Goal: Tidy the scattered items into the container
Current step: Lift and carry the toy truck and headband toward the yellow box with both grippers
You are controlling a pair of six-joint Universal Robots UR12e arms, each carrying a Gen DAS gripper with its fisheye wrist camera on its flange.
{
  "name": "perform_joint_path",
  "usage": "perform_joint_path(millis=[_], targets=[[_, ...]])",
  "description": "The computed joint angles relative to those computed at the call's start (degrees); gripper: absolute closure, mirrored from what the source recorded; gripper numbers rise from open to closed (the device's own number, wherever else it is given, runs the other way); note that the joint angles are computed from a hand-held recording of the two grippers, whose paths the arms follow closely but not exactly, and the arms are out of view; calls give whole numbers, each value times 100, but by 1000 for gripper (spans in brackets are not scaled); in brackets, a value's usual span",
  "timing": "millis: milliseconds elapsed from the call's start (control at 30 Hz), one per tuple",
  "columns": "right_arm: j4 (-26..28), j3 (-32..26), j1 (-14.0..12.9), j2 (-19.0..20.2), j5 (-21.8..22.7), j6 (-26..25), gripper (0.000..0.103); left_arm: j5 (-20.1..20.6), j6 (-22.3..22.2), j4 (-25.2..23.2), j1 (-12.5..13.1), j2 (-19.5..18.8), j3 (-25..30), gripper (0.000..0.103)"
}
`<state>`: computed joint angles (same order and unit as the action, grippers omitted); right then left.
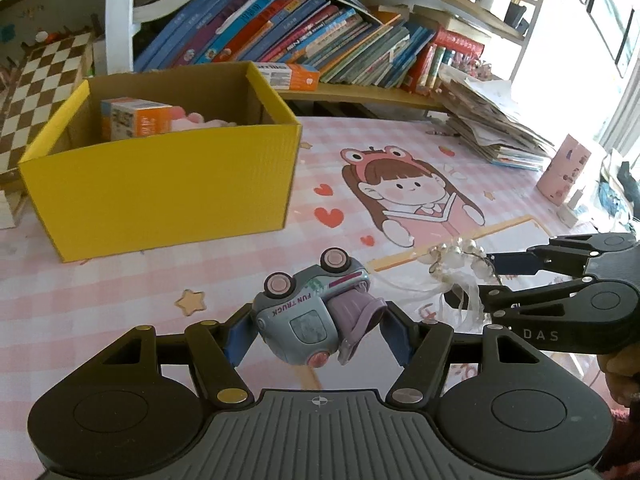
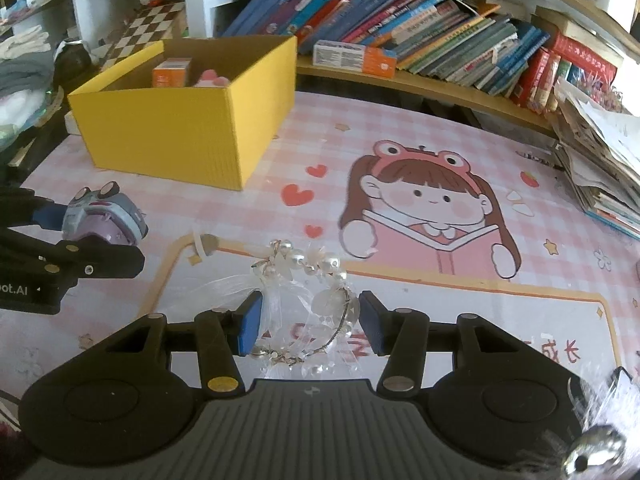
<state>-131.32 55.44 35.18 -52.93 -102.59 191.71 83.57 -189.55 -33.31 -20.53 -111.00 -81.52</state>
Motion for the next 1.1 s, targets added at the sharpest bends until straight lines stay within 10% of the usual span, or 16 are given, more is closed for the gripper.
perform_joint_path(millis=[1100], targets=[[-62,-1335,508,772,-478,-381,54,-73,25,1156,583,678,-986,37]])
